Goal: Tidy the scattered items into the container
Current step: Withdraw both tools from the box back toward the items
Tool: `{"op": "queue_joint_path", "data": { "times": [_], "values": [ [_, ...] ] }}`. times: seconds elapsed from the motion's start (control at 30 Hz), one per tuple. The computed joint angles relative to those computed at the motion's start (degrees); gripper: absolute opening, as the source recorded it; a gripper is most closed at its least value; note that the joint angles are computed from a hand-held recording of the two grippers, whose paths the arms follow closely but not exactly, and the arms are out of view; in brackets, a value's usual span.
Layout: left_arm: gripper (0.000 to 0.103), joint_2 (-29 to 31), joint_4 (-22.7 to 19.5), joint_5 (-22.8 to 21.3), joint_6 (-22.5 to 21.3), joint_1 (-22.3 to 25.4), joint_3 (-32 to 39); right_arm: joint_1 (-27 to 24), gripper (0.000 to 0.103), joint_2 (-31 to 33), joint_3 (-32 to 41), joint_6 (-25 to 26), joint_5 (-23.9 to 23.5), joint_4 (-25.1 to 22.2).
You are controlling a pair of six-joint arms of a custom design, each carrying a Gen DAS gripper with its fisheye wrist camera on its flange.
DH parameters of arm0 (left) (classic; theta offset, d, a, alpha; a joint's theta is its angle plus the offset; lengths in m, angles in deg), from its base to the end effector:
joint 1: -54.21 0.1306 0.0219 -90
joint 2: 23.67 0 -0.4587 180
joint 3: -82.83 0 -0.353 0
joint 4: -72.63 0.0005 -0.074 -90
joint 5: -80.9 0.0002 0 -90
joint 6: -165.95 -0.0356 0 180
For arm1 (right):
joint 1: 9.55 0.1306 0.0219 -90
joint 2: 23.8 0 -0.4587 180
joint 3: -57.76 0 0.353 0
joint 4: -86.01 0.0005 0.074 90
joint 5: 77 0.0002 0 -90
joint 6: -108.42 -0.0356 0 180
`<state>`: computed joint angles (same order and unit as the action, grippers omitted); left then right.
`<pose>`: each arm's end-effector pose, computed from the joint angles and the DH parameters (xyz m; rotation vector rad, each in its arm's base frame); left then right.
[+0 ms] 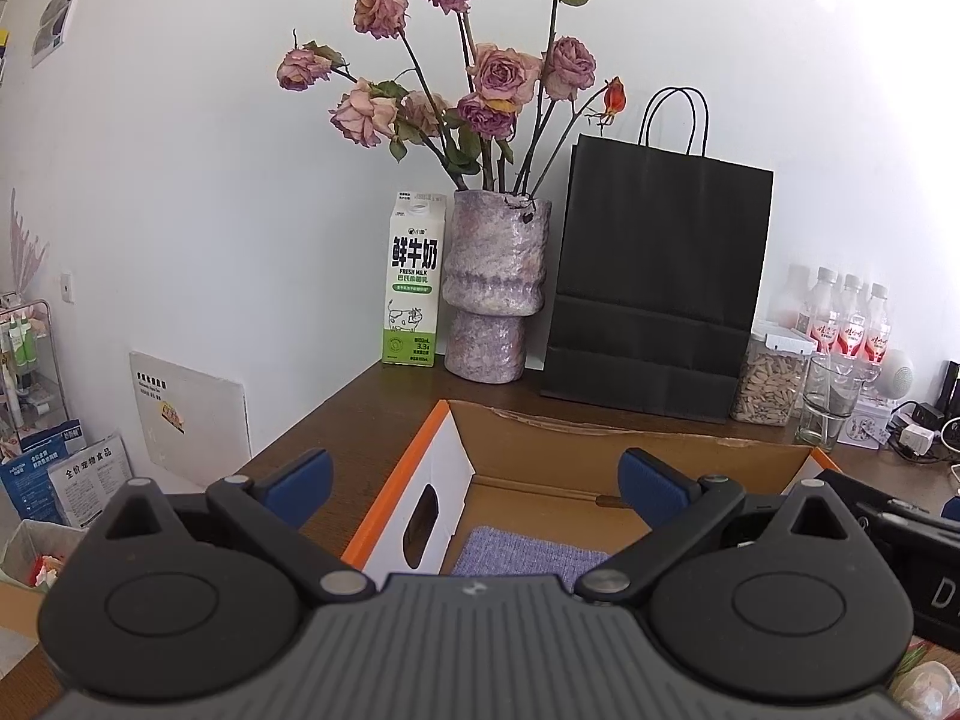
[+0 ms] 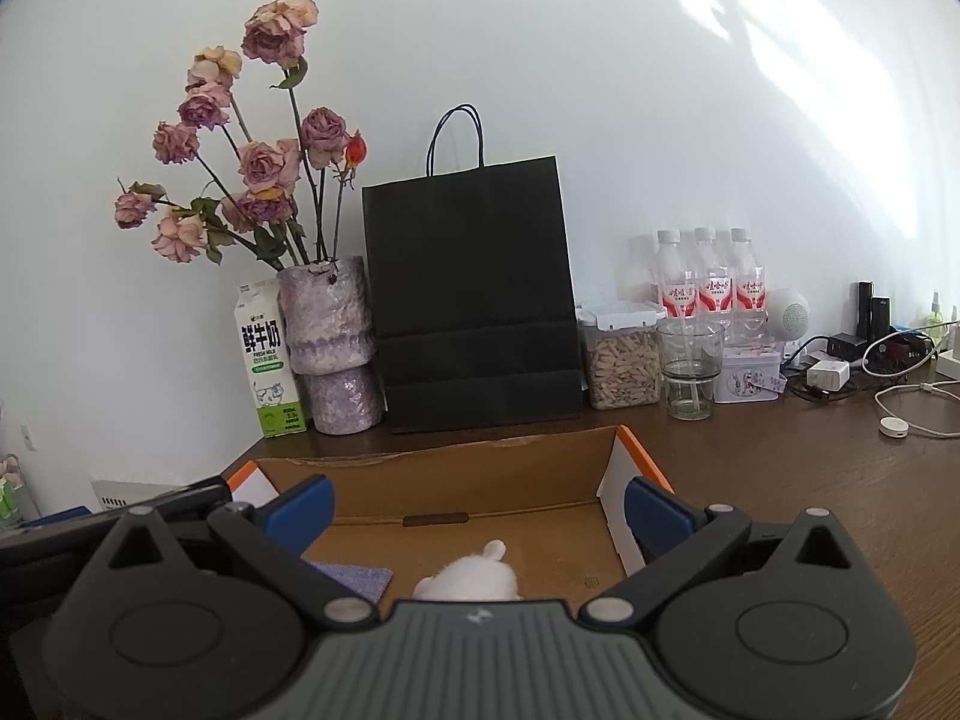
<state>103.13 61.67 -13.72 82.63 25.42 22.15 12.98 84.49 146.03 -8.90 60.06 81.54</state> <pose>0.6588 -0.3594 0.4171 0.3110 1.8808 -0.3451 0.5522 0.2003 0.4044 0.5771 1.7713 -0.2220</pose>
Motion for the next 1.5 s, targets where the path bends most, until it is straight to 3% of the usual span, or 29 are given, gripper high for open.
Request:
{"op": "queue_joint_path", "data": {
  "times": [0.13, 0.47, 0.7, 1.1, 1.33, 1.5],
  "values": [
    [0.103, -0.60, 0.15, 0.21, 0.51, 0.10, -0.34, 0.38, 0.103, -0.35, -0.09, 0.87, 0.58, 0.63],
    [0.103, -5.46, 5.68, 3.51, 2.95, 0.98, -6.19, 2.46, 0.103, -3.62, -3.42, 7.34, 1.82, 8.35],
    [0.103, -9.82, 9.01, 6.54, 1.28, 1.78, -12.63, 4.76, 0.103, -6.13, -6.22, 9.74, 2.81, 8.34],
    [0.103, -16.46, 11.40, 9.07, -2.38, 3.97, -22.89, 8.86, 0.103, -11.56, -12.13, 7.20, 5.57, 1.80],
    [0.103, -18.87, 11.29, 8.09, -6.41, 5.76, -28.01, 10.86, 0.103, -14.53, -16.18, -0.51, 7.34, -6.36],
    [0.103, -19.47, 9.30, 6.96, -6.21, 7.20, -30.12, 11.60, 0.103, -14.93, -17.94, -7.60, 6.94, -14.39]
  ]
}}
